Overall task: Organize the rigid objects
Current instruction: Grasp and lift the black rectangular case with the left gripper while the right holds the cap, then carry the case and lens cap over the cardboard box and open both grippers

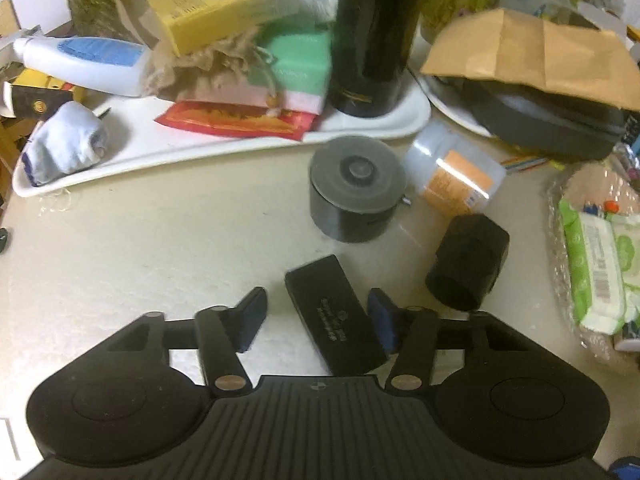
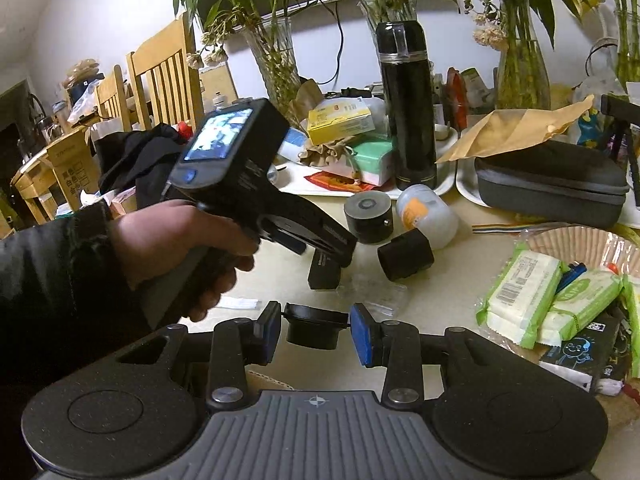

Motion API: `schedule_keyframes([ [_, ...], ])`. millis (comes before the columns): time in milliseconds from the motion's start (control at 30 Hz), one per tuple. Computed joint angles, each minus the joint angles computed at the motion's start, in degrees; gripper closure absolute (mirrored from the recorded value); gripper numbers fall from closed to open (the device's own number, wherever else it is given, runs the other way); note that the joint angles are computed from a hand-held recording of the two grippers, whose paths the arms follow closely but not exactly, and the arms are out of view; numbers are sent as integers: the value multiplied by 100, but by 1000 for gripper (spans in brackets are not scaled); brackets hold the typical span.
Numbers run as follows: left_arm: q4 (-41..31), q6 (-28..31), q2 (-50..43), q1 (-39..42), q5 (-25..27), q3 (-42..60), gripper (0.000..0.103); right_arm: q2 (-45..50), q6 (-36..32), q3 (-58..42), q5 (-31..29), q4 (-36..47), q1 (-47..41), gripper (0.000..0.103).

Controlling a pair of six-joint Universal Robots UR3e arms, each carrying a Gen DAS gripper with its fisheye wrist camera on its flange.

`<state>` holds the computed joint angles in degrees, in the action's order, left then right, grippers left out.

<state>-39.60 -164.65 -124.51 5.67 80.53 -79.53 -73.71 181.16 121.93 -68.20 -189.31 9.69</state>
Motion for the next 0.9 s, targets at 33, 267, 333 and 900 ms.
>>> schedule_keyframes([
  [33, 115, 33, 16, -43, 89, -72, 57, 8, 6, -8, 2, 5, 3, 62],
  [267, 194, 386, 242, 53, 15, -412, 72, 2, 42, 4, 0, 31, -20, 62],
  [333, 293, 408, 386, 146, -31, -616, 72, -10, 67, 14, -7, 34, -20, 62],
  [900, 750, 1297, 2526, 1475, -1228, -2712, 72, 116, 133, -176, -476, 251, 224, 62],
])
